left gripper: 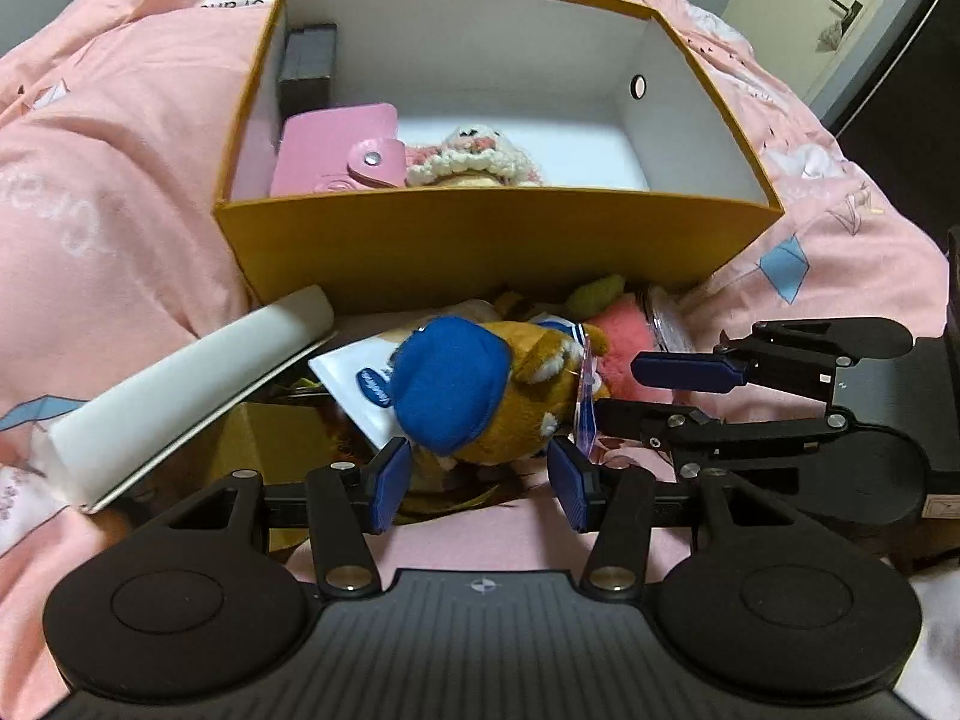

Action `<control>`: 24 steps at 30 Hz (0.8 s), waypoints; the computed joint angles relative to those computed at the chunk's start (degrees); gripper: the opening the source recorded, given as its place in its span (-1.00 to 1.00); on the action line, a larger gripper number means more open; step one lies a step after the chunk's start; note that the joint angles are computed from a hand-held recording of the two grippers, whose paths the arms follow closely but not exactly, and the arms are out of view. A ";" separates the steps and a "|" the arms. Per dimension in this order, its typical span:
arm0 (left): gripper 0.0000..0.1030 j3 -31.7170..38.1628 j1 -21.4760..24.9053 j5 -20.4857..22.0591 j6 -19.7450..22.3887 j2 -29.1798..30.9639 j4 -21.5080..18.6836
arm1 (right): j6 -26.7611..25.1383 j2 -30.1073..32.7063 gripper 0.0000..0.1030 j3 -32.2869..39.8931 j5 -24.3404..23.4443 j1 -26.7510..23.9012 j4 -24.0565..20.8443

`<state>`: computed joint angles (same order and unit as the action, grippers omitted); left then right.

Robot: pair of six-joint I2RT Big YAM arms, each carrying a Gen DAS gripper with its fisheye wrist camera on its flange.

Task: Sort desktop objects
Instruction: 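Lift the panda plush with the left gripper while the right moves toward the silver compact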

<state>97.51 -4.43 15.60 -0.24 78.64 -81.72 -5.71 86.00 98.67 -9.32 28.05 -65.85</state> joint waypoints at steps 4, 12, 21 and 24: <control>0.09 -1.00 -0.98 0.44 0.53 -0.27 2.31 | -0.18 0.07 -0.29 0.06 -0.33 -0.21 -0.04; -0.10 -2.53 0.15 1.78 -3.42 -1.10 9.14 | -10.80 2.01 -0.20 2.36 -1.34 0.18 0.12; -0.13 -2.95 0.45 1.44 -4.66 -1.10 10.63 | -17.36 5.44 0.05 4.09 -0.77 0.26 0.77; -0.17 -3.18 0.49 0.78 -5.34 -1.29 11.26 | -17.16 5.60 0.05 3.53 -0.55 0.63 2.40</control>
